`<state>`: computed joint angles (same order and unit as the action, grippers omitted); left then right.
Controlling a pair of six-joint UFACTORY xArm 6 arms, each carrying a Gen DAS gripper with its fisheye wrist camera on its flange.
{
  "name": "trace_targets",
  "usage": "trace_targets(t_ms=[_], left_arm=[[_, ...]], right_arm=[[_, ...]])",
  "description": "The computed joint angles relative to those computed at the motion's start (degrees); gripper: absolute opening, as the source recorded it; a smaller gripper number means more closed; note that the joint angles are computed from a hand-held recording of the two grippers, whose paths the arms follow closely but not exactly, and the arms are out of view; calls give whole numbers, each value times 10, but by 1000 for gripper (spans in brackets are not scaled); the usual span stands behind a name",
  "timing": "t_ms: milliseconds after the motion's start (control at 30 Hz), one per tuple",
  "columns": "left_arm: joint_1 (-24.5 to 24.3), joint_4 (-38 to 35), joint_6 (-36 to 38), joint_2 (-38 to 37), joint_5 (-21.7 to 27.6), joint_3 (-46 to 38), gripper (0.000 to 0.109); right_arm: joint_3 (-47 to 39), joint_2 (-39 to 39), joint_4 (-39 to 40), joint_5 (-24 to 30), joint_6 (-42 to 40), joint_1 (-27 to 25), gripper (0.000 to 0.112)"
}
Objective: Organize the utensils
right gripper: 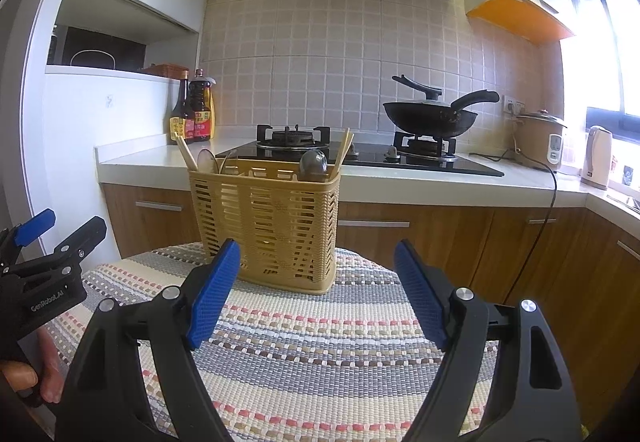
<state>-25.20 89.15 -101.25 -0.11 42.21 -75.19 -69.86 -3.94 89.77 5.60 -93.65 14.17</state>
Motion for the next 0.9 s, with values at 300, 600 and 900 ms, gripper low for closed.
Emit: trace_targets(t_ms=[300, 600, 900], left_arm=[[7, -8, -9, -4, -9, 4, 95], [15, -34, 0, -2, -18, 2, 95], [23, -51, -10, -8, -25, 9, 95]], right_arm=[[1, 1, -11, -2, 10, 2, 80], [1, 5, -40, -1, 51, -2, 94], [-1, 9, -53, -4, 63, -2, 95]])
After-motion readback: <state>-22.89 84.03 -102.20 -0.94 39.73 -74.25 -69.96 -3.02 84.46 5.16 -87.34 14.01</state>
